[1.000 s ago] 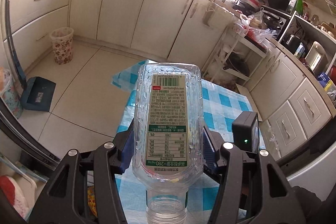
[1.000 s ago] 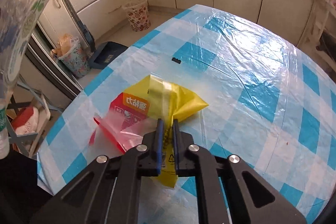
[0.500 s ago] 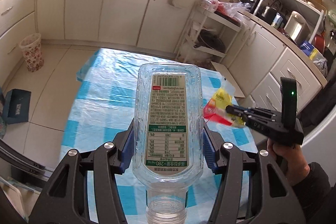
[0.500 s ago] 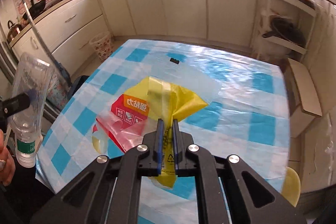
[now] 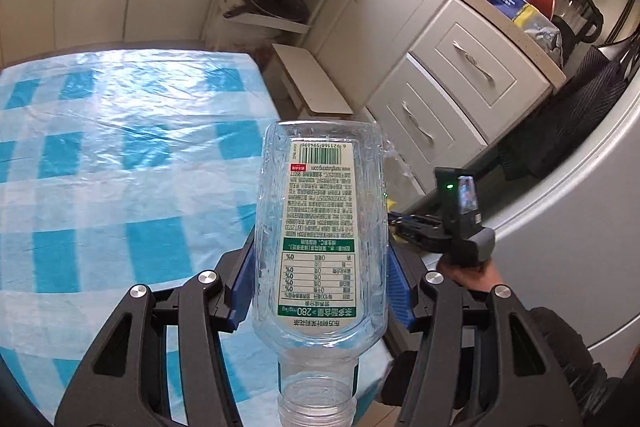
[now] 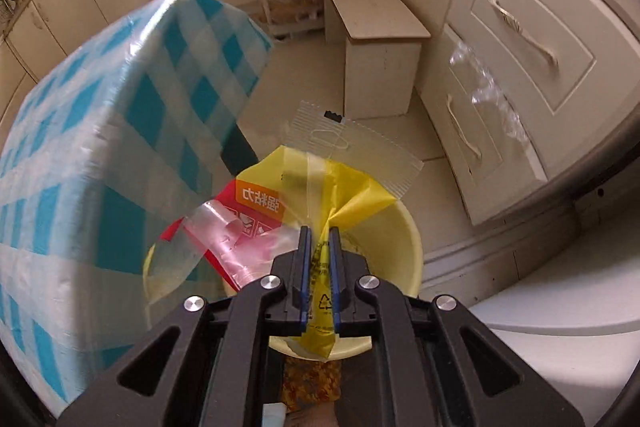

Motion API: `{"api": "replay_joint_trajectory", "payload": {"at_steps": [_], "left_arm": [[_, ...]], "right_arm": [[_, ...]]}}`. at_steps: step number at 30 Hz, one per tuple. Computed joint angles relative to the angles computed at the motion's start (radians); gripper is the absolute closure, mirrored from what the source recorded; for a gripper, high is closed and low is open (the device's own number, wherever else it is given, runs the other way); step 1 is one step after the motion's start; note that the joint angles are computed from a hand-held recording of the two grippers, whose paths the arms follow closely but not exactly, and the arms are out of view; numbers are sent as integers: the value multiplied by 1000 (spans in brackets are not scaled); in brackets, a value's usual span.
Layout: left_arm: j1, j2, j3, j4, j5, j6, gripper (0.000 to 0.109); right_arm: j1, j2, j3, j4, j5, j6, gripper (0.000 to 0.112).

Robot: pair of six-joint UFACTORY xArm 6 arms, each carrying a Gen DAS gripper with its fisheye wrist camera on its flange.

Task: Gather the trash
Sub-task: 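Drop the snack bag into the yellow bucket with the right tool while the left tool carries the bottle, then lower the clear bottle into the yellow bucket and open the left tool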

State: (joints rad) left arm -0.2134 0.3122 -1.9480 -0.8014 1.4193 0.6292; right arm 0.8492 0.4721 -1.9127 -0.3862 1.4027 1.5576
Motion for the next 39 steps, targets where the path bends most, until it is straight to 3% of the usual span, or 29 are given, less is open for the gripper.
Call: {"api": "replay_joint_trajectory", "payload": {"at_steps": [1, 2, 4, 7, 12, 16, 23, 27, 30, 39], "left_arm": [[-27, -3, 14, -1, -7, -16, 56], [-57, -3, 24, 1, -16, -38, 56], [-113, 10, 26, 16, -31, -89, 56], [-190, 35, 21, 59, -49, -159, 56], [-278, 101, -18, 123, -52, -258, 56], [-345, 178, -78, 203, -42, -378, 56], [-438, 276, -73, 338, -98, -618, 56], [-464, 372, -129, 400, -74, -678, 55], [-475, 463, -226, 422, 4, -723, 54], [-467, 362, -136, 315, -13, -608, 51]], "right_arm": [[-12, -6, 35, 25, -36, -1, 96], [-23, -15, 60, 47, -55, -6, 79], [-39, -19, 80, 87, -64, -25, 67], [-31, -77, 118, 37, -46, 66, 63], [48, -269, 215, -240, -5, 366, 53], [122, -320, 179, -429, 74, 446, 43], [131, -372, 226, -508, -9, 479, 41], [100, -377, 229, -510, -68, 477, 41], [106, -364, 204, -528, -69, 477, 41], [107, -349, 176, -542, -77, 477, 41]]}}
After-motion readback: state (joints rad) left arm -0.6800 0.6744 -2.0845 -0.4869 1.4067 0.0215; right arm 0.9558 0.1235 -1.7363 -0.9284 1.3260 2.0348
